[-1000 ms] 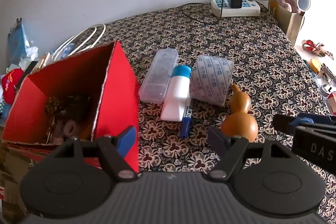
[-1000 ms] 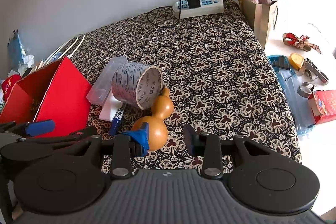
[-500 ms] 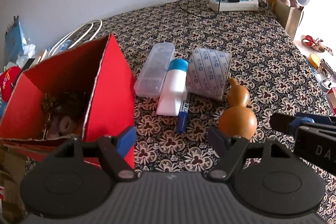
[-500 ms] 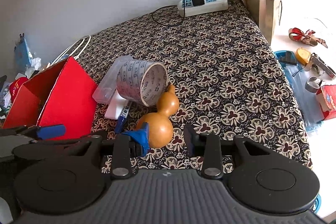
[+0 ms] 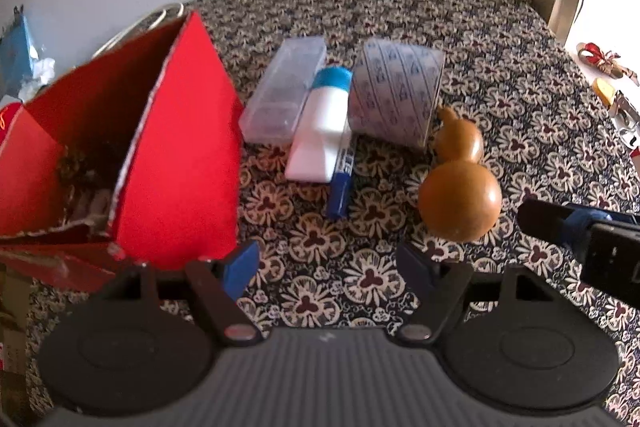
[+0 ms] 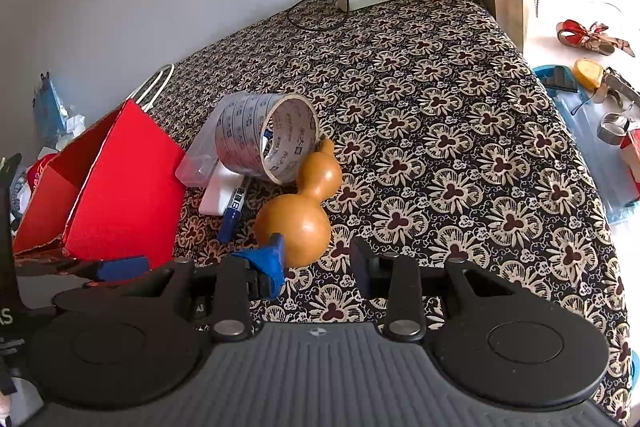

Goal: Organize rigid objects
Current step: 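Move the right gripper onto the orange gourd beside the tape roll, then close the right gripper around the gourd's waist and lift it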

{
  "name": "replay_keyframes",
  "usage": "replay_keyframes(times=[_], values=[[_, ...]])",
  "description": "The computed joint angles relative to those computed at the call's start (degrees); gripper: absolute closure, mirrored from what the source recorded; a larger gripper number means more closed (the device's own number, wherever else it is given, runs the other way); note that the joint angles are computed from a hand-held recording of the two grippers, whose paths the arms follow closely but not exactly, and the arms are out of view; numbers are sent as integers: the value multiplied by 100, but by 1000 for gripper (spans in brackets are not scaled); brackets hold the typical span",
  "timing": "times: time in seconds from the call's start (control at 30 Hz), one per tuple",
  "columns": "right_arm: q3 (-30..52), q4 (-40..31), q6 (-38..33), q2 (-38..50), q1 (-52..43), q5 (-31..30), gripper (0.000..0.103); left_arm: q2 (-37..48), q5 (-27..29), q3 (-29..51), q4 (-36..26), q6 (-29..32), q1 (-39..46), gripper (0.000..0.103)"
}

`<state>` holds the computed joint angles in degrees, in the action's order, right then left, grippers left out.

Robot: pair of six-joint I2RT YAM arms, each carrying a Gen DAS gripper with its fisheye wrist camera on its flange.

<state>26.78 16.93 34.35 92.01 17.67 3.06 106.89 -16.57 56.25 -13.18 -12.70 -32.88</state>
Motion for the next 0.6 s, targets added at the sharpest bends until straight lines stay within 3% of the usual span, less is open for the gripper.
replay_keyframes(times=[0.37,0.5,0.6], values=[[32,590,-54,479,-276,-375,85,303,205,17,201,106,120,25],[80,841,-40,721,-429,-599,85,290,393,-164,545,226,179,25],[169,1007,-28,919,-600,-851,85,229,832,-369,929,355,310,25]])
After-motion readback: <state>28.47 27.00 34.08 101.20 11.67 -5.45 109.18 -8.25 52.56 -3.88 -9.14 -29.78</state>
